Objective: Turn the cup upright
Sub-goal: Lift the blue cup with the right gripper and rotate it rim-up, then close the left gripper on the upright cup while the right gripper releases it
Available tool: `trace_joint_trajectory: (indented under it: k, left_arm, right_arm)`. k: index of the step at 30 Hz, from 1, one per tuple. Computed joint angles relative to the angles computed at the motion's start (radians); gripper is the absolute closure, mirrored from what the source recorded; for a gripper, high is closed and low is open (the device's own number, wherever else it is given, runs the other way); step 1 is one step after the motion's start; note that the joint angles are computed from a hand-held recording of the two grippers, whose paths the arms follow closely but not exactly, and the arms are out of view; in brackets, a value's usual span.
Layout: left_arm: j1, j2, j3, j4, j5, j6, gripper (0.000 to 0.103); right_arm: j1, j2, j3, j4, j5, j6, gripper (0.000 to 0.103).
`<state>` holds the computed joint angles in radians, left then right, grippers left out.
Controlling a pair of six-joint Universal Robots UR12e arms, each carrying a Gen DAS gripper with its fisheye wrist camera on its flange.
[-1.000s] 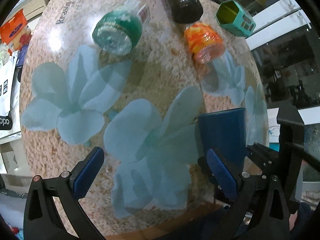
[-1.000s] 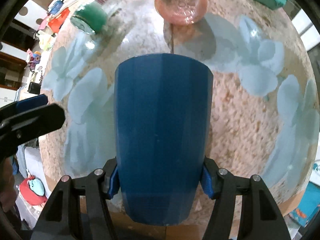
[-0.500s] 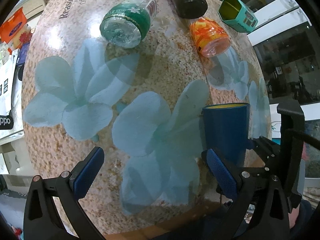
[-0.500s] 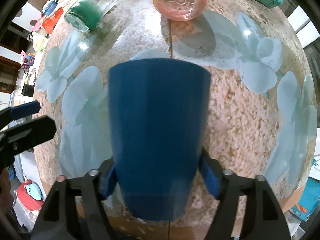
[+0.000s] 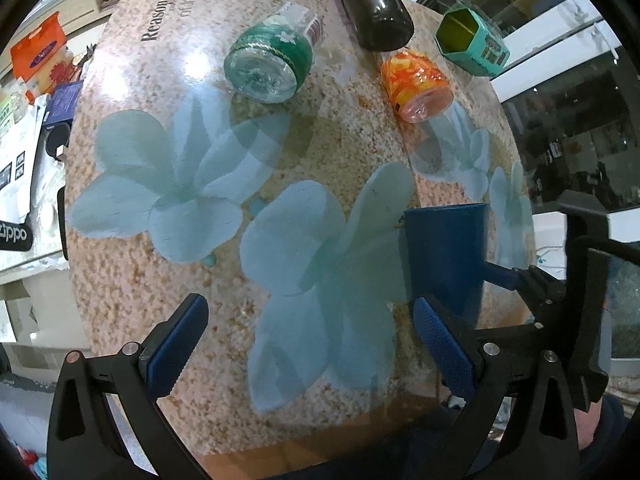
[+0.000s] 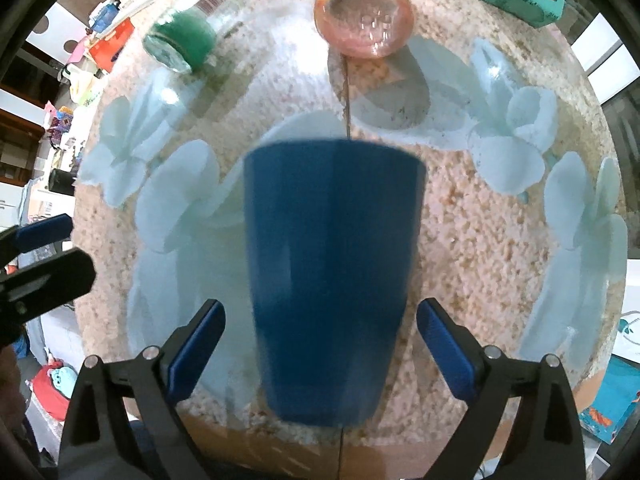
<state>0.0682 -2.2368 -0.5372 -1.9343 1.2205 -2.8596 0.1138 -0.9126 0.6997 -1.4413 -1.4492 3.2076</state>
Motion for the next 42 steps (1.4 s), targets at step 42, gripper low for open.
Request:
trace_joint_trajectory:
  k: [42]
  left_arm:
    - [-0.174,-0.257,0.453,-0.237,0.200,-0.274,0.000]
  right_arm:
    - [-0.168,-0.012,-0.098,0.056,0.226,-0.248,0.000]
